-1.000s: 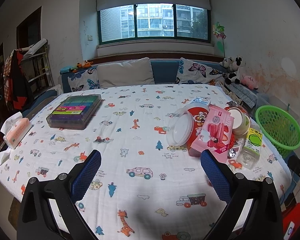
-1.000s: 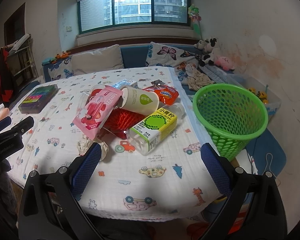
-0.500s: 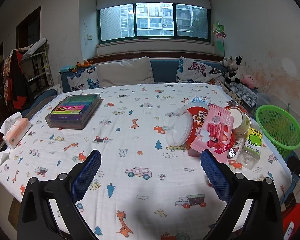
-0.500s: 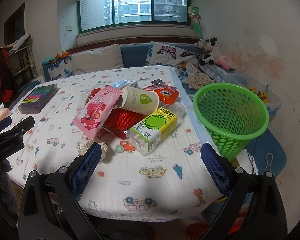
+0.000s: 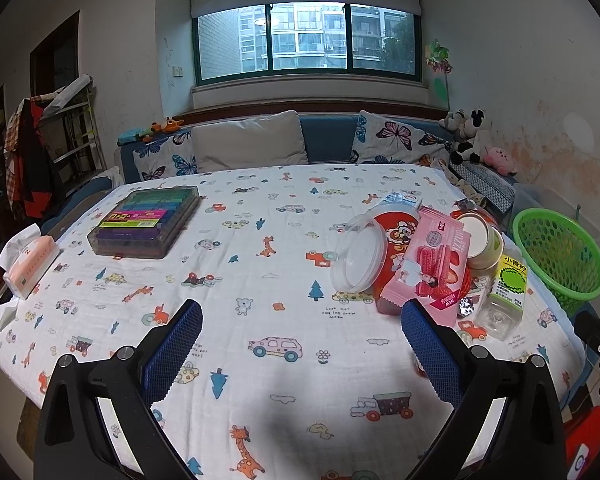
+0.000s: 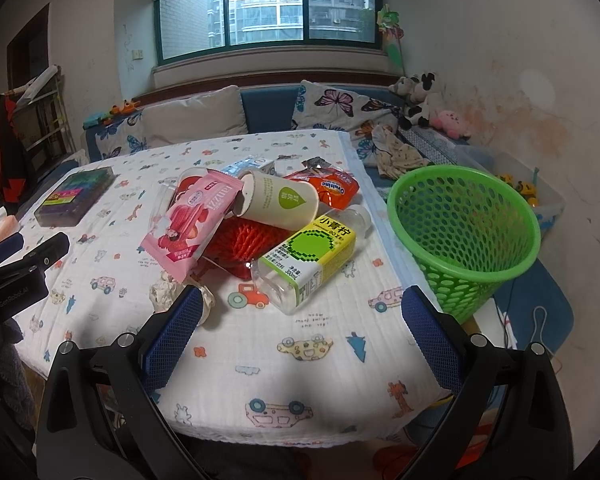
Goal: Collect trash
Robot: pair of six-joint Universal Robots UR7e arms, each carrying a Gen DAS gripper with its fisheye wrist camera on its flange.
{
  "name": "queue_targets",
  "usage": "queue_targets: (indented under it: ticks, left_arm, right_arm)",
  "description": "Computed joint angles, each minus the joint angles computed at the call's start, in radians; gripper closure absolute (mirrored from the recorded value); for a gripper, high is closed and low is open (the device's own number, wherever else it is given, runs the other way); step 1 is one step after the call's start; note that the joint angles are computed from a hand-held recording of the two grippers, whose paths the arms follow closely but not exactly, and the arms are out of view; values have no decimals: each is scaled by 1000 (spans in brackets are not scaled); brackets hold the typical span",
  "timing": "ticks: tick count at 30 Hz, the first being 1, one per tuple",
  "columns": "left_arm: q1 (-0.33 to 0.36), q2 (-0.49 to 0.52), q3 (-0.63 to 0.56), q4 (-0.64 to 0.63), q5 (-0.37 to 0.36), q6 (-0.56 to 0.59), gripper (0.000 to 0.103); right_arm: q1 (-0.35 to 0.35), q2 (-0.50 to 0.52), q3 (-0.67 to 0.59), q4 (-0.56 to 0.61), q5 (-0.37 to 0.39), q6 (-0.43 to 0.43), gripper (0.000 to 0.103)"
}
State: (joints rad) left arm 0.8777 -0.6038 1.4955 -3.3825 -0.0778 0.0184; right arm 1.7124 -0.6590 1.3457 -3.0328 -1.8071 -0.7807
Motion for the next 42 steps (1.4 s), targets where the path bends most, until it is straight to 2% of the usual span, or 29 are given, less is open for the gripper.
queue_targets:
  ticks: [12,23,28,42]
  left_arm:
    - [13,7,-21,43,-11,-23,6]
    - [35,-11,-27,179,-42,-121,6]
    - [47,-18,-33,263,-101,-167,6]
    - [99,47,-201,456,-280,-70,6]
  right_arm:
    - [-2,32,-62,35,-5,-5,4]
    - [1,69,-129,66,-13,-38,4]
    - [-3,81,-161,101,-18,-34,5]
    - [-20,119,-258,173,-35,-6,5]
